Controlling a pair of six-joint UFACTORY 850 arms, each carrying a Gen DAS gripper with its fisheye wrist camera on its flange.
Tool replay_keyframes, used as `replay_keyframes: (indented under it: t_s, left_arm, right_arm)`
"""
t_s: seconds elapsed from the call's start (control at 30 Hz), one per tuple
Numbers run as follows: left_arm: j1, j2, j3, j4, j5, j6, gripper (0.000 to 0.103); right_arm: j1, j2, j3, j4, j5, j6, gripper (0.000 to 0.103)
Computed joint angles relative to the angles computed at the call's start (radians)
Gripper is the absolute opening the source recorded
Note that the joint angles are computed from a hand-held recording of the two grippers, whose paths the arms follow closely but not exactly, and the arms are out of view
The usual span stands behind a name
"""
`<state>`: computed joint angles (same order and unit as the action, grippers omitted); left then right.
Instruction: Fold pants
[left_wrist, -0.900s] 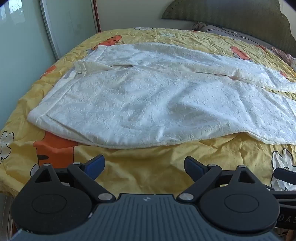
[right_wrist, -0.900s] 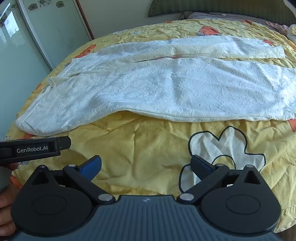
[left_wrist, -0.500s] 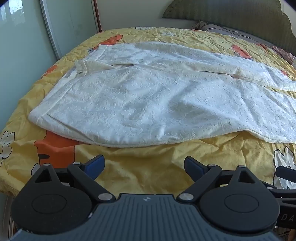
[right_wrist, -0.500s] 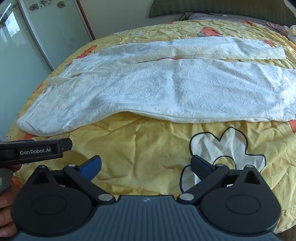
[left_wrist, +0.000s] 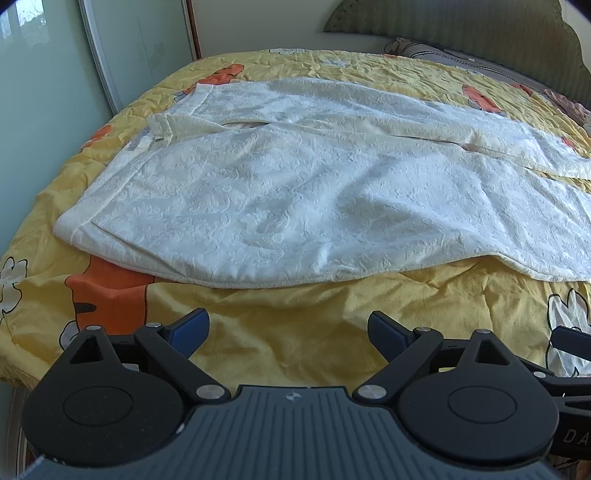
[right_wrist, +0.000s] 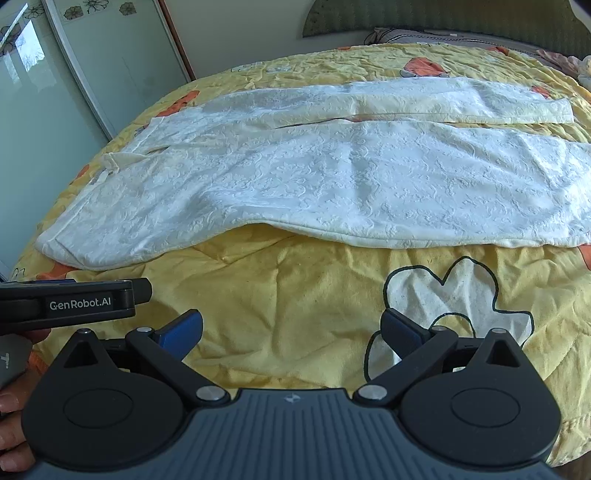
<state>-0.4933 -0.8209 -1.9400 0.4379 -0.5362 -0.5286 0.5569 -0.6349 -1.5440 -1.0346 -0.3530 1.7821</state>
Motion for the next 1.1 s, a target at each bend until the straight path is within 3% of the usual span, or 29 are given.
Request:
replay_keyframes:
  t_s: [1.1]
  left_arm:
    - [-0.003,-0.014,-0.015,-0.036,-0.016,0.019,0.095]
  right_arm:
    - [-0.003,-0.004,-0.003,0.013,0.018,-0.018,0.103]
